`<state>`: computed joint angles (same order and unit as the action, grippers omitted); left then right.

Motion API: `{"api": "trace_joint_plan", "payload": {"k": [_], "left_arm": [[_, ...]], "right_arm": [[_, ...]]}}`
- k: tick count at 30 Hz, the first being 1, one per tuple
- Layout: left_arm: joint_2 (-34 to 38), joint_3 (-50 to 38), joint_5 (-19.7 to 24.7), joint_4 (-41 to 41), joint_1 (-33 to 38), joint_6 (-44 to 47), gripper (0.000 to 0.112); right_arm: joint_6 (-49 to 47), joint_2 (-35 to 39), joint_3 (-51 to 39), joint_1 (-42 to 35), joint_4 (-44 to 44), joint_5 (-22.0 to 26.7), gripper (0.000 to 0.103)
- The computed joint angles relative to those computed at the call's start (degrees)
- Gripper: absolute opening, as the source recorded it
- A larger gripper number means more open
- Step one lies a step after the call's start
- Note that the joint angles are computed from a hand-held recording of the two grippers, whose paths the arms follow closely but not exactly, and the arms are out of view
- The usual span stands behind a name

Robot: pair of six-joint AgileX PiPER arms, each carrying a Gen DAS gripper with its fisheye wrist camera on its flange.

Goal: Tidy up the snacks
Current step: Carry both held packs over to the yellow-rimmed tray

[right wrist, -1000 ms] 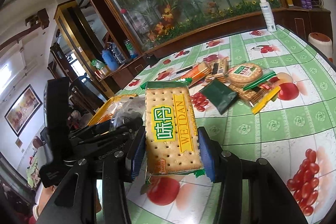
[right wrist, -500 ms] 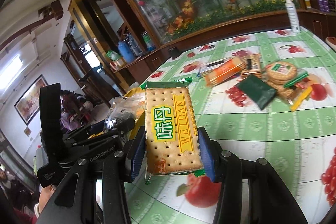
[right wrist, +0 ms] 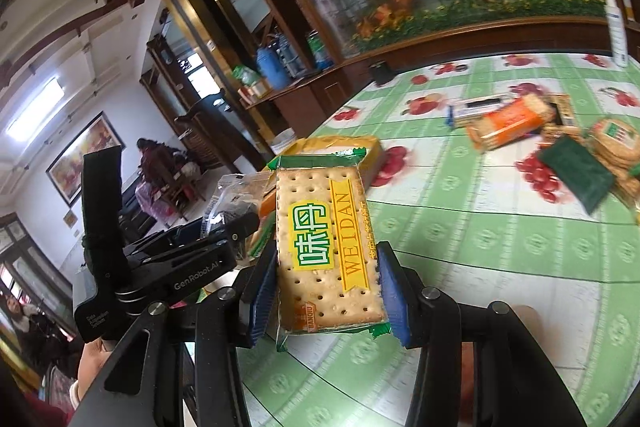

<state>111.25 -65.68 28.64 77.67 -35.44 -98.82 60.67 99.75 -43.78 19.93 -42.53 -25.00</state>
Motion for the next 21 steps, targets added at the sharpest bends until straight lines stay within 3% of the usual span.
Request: {"api": "trace_joint_plan", "payload": {"k": [16, 21], "left_arm": [[-0.56, 2.73, -3.61, 3.03, 8.34, -4.42, 0.054], [-0.30, 2.92, -5.61, 3.27, 10.30, -4.21, 0.054]], "right_arm": [[17.29, 10.00, -18.44, 6.49, -17.05, 6.75, 0.048], [29.74, 13.91, -26.25, 6.98, -28.93, 8.97, 0.048]]}}
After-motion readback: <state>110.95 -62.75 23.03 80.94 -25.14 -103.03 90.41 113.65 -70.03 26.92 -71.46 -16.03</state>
